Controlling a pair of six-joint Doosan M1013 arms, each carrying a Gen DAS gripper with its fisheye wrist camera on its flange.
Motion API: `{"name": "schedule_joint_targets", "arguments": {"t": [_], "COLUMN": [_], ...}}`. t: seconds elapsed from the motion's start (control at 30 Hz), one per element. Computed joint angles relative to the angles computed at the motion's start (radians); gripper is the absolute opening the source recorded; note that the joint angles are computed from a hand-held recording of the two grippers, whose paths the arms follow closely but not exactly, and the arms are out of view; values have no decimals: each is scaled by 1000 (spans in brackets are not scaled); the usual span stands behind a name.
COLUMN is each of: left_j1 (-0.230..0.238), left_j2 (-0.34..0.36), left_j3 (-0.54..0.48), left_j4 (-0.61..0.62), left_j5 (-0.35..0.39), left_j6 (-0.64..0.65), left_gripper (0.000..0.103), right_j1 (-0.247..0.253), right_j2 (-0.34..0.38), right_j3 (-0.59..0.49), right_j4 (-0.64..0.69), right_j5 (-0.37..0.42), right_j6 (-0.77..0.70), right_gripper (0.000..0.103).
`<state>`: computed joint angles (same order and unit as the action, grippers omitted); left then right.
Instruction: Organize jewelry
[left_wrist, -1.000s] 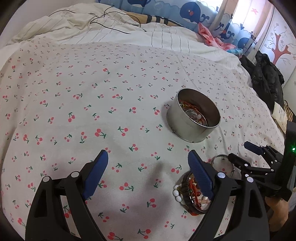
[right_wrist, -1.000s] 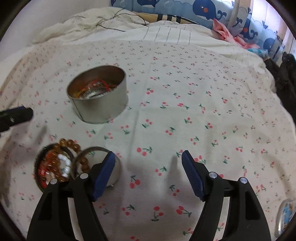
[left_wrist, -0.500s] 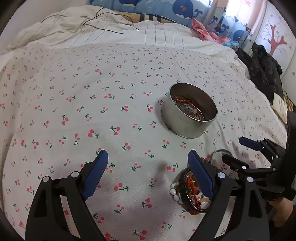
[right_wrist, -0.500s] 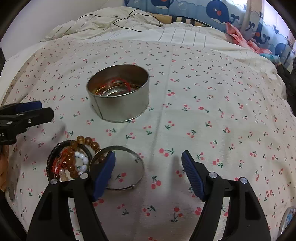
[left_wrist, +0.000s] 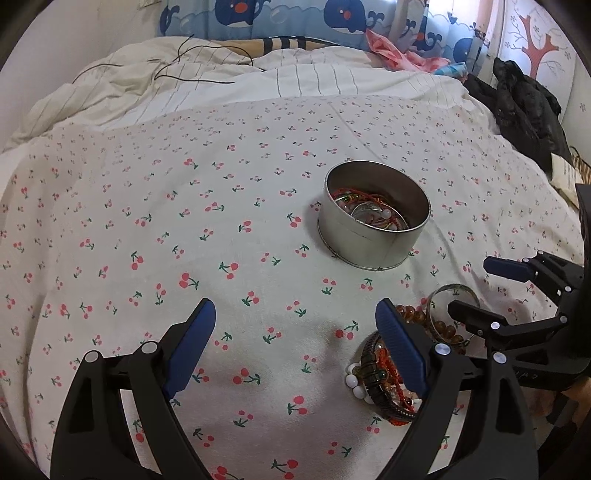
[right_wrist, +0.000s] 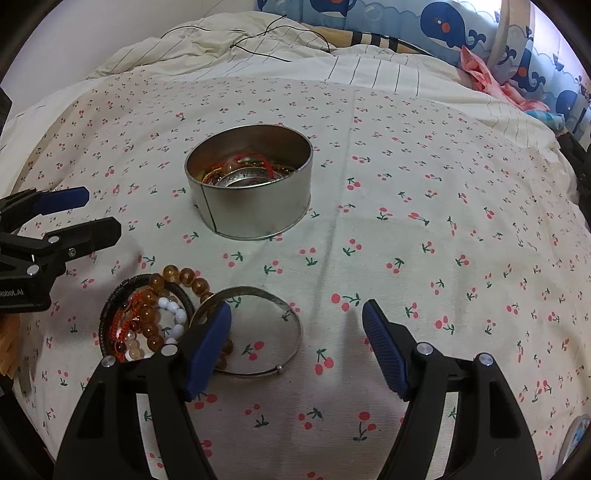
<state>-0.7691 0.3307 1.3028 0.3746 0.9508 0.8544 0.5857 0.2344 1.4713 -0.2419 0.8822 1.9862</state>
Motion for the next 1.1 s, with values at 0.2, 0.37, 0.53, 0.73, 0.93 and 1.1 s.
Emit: {"name": "schedule_joint_targets", "arguments": {"t": [0.2, 0.37, 0.53, 0.73, 0.93, 1.1], "left_j1": [-8, -13, -18, -22, -23, -14], "left_j2": [2, 2, 3, 2, 1, -1], "left_j3": [-2, -2, -5, -5, -6, -3], "left_j4": [29, 46, 57, 73, 68, 46], "left_j5": [11, 13, 20, 24, 26, 25], "left_j6": [-2, -4, -4, -6, -5, -17], "left_gripper": [86, 87, 87, 88, 89, 89], "right_j1": [2, 2, 2, 2, 2, 0], "right_j2": [1, 0, 0, -3, -5, -5], "right_j3": [-1, 0, 0, 2, 3, 4], "right_j4": [-5, -7, -13, -10, -12, 0], "right_j5": [0, 0, 3, 1, 2, 6], "right_j6": [4, 5, 13, 12, 17, 7], "right_gripper": [71, 71, 71, 71, 71, 69]}}
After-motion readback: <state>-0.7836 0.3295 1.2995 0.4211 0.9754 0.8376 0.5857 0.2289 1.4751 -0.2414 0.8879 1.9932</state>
